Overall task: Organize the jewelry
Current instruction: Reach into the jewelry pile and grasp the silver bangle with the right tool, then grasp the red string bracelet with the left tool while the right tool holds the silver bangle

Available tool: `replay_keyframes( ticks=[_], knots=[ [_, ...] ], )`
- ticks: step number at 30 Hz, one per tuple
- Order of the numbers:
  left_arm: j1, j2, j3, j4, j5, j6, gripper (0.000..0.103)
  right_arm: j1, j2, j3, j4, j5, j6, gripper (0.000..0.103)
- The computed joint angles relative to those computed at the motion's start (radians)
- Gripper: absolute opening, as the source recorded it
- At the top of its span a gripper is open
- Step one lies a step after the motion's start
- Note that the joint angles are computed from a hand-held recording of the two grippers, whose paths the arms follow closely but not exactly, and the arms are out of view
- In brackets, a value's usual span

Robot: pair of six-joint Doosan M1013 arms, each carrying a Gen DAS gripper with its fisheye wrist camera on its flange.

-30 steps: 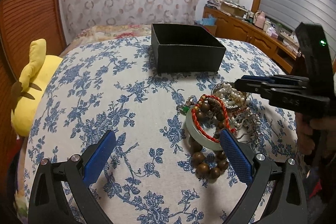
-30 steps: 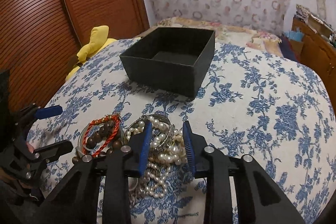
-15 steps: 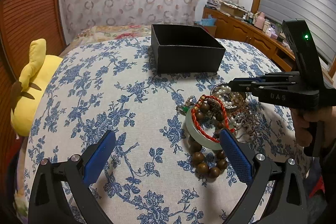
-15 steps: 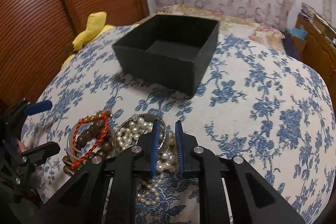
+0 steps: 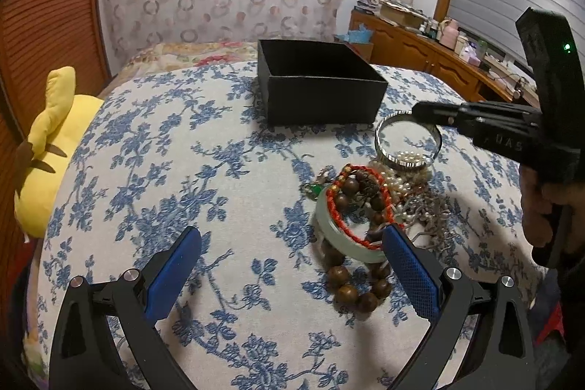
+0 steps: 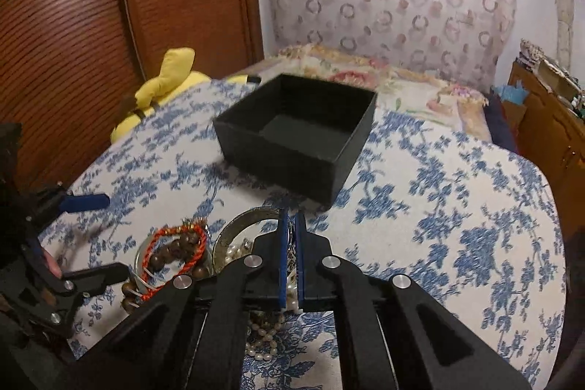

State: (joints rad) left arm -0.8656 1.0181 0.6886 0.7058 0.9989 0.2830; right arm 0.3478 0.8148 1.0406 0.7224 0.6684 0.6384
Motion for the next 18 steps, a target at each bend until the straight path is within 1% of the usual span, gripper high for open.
replay_keyframes(
  ticks=[4, 5, 6, 7, 9, 10, 12, 13, 14, 16, 17, 18],
  knots=[
    [0.008, -0.008, 0.011, -0.01, -0.062, 0.005, 0.095, -0.008, -0.01, 0.011, 0.016, -0.014, -0.017, 0.004],
    [0.012, -0.011, 0.016, -0.017, -0.083, 0.008, 0.091, -0.009, -0.012, 0.014, 0.015, -0.018, -0.018, 0.004],
    [0.017, -0.014, 0.019, -0.038, -0.111, 0.021, 0.084, -0.011, -0.013, 0.018, 0.016, -0.021, -0.018, 0.004],
    [0.021, -0.013, 0.017, -0.052, -0.123, 0.033, 0.081, -0.012, -0.014, 0.021, 0.018, -0.022, -0.019, 0.004],
    [0.028, -0.01, 0.009, -0.075, -0.145, 0.057, 0.067, -0.015, -0.015, 0.026, 0.021, -0.02, -0.019, 0.004],
    [0.032, -0.007, 0.004, -0.089, -0.152, 0.07, 0.063, -0.017, -0.015, 0.028, 0.023, -0.019, -0.02, 0.004],
    [0.041, -0.001, -0.006, -0.123, -0.166, 0.101, 0.048, -0.018, -0.015, 0.032, 0.029, -0.016, -0.022, 0.004],
    [0.046, 0.005, -0.017, -0.144, -0.166, 0.121, 0.044, -0.018, -0.014, 0.033, 0.032, -0.014, -0.024, 0.004],
    [0.048, 0.01, -0.025, -0.155, -0.164, 0.135, 0.035, -0.018, -0.015, 0.035, 0.034, -0.014, -0.025, 0.004],
    [0.054, 0.018, -0.038, -0.179, -0.167, 0.165, 0.03, -0.018, -0.016, 0.039, 0.042, -0.014, -0.031, 0.004],
    [0.056, 0.022, -0.045, -0.191, -0.165, 0.178, 0.025, -0.019, -0.017, 0.04, 0.045, -0.013, -0.034, 0.004],
    [0.058, 0.028, -0.054, -0.202, -0.159, 0.189, 0.024, -0.019, -0.018, 0.042, 0.049, -0.012, -0.038, 0.004]
  ],
)
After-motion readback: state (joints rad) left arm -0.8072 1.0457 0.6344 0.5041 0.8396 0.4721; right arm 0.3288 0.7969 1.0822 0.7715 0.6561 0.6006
